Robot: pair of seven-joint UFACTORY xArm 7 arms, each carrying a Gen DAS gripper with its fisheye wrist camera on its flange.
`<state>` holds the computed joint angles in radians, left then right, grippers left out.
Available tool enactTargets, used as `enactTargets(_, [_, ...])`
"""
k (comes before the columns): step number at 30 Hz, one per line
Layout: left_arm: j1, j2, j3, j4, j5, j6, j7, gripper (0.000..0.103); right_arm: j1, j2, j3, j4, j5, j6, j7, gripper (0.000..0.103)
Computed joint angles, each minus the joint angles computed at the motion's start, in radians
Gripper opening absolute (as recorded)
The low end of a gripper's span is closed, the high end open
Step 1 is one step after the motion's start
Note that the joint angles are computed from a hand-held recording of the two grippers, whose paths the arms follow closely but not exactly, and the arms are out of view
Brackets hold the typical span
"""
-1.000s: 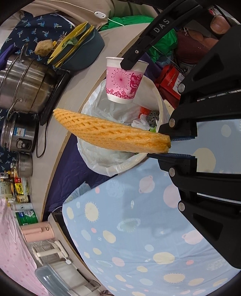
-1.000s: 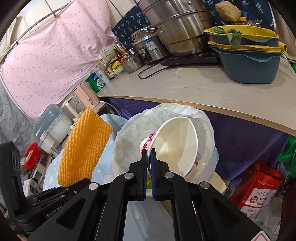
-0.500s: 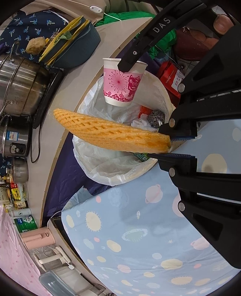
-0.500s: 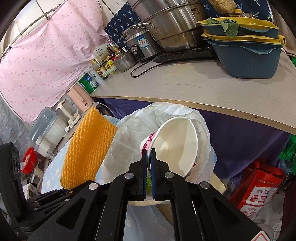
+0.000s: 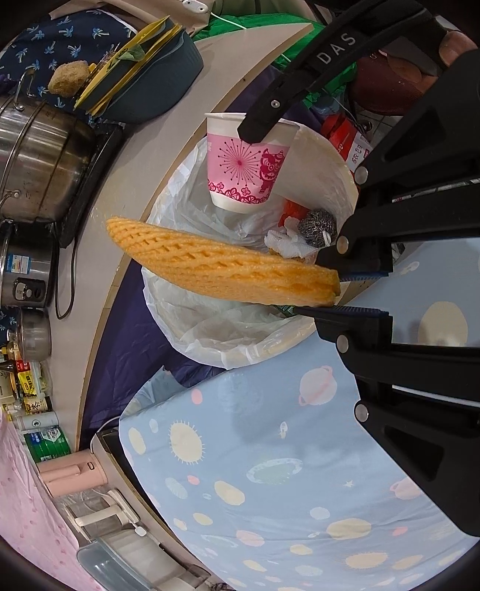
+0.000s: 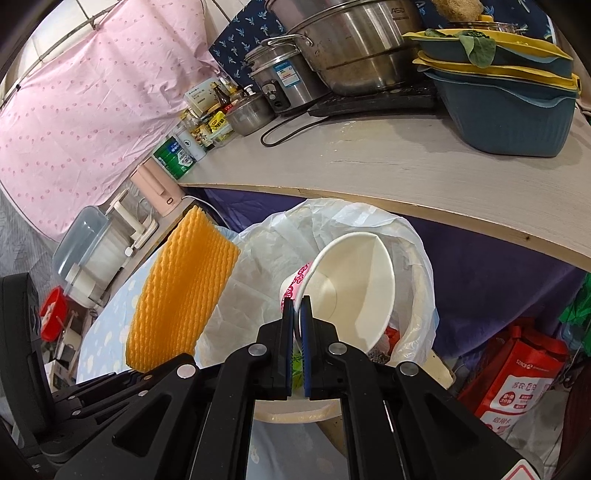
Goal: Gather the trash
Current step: 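Open both tools to drop the mesh sleeve and cup into the bin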
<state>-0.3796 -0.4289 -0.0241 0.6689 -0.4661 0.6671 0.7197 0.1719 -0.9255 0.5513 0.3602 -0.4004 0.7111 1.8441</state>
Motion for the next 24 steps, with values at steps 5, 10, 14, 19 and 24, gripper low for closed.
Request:
enactTargets(5, [0.0,-0.001,-0.008,-0.004,0.004,-0.016,-0.01,0.013,-0.007,0.015,0.01,0.018,-0.006,0.02,0.006,0.01])
enactTargets(10, [0.001,-0.01,-0.008,-0.012,0.013,-0.032,-0.027,0.026,-0.005,0.012,0.017,0.034,-0.014,0.053,0.018,0.021])
enactTargets(14, [-0.001,-0.021,-0.002,-0.02,0.017,-0.043,-0.031,0.035,0.001,0.016,0.019,0.051,-0.021,0.077,0.013,0.027])
enactTargets(19, [-0.004,-0.042,0.007,-0.028,0.018,-0.048,-0.033,0.042,0.002,0.025,0.035,0.085,-0.03,0.123,0.014,0.041])
enactTargets(24, [-0.004,-0.068,0.021,-0.037,0.017,-0.043,-0.03,0.046,0.014,0.029,0.037,0.108,-0.033,0.166,0.015,0.044])
